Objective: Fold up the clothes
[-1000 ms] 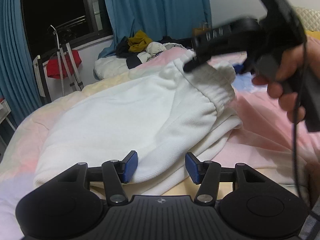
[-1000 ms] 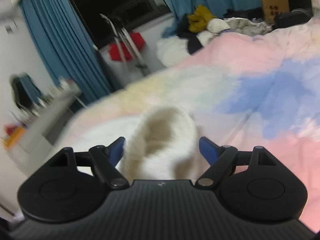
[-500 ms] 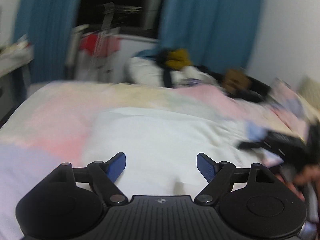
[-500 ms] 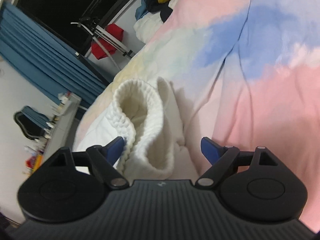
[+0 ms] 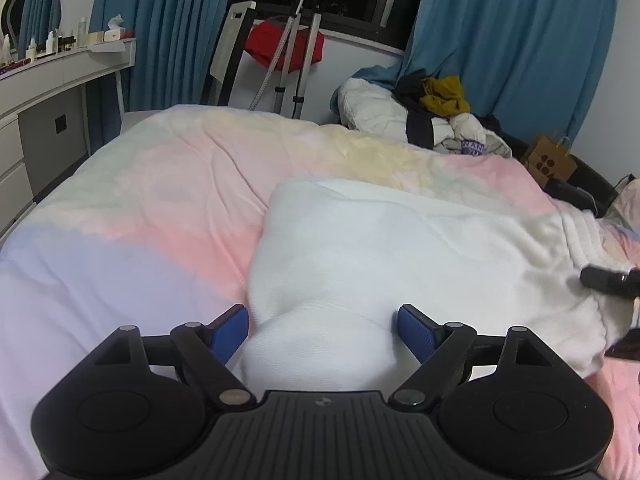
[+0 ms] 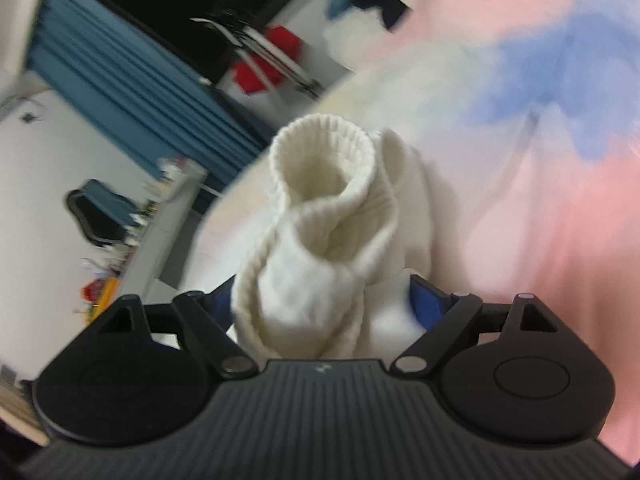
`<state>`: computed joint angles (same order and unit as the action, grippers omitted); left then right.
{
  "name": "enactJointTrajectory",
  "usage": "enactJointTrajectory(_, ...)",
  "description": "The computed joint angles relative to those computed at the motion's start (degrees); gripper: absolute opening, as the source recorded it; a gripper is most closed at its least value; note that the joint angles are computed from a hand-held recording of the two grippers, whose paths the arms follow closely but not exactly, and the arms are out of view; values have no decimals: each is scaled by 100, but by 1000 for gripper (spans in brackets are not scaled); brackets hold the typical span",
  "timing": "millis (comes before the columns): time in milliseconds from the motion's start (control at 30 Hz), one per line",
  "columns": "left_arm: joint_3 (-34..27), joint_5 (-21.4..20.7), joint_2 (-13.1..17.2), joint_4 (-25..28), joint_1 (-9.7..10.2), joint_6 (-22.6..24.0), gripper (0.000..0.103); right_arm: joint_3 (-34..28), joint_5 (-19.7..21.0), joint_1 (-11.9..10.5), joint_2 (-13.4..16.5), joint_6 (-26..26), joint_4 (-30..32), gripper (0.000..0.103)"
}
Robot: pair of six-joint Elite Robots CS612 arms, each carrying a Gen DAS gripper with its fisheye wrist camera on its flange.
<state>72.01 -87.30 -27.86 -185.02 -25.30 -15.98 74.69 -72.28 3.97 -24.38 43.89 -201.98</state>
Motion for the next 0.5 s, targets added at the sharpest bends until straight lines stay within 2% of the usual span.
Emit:
enactJointTrajectory(100,-75,-98,38,80,11,-66,85,-73,-187,46,-6,-188,361,88)
enactJointTrajectory(233,-92,-247,73,110,42,-242,87,-265,-295,59,102,-19,840,86)
enactJointTrajectory(333,-130,-420,118,104,90,-478,87,-275,-625,140,55,-204,873,72)
enactJointTrajectory(367,-125,-460,128,86,101,-529,86,-246,-734,171,23,-296,828,63)
enactJointTrajectory(400,-164,-486,157,85,104,-550,84,-209,-839,201,-12,-396,782,56)
enactJointTrajectory(500,-166,-428,183,-7,78,-488,74,-155,-1226,314,-91,-712,678,48)
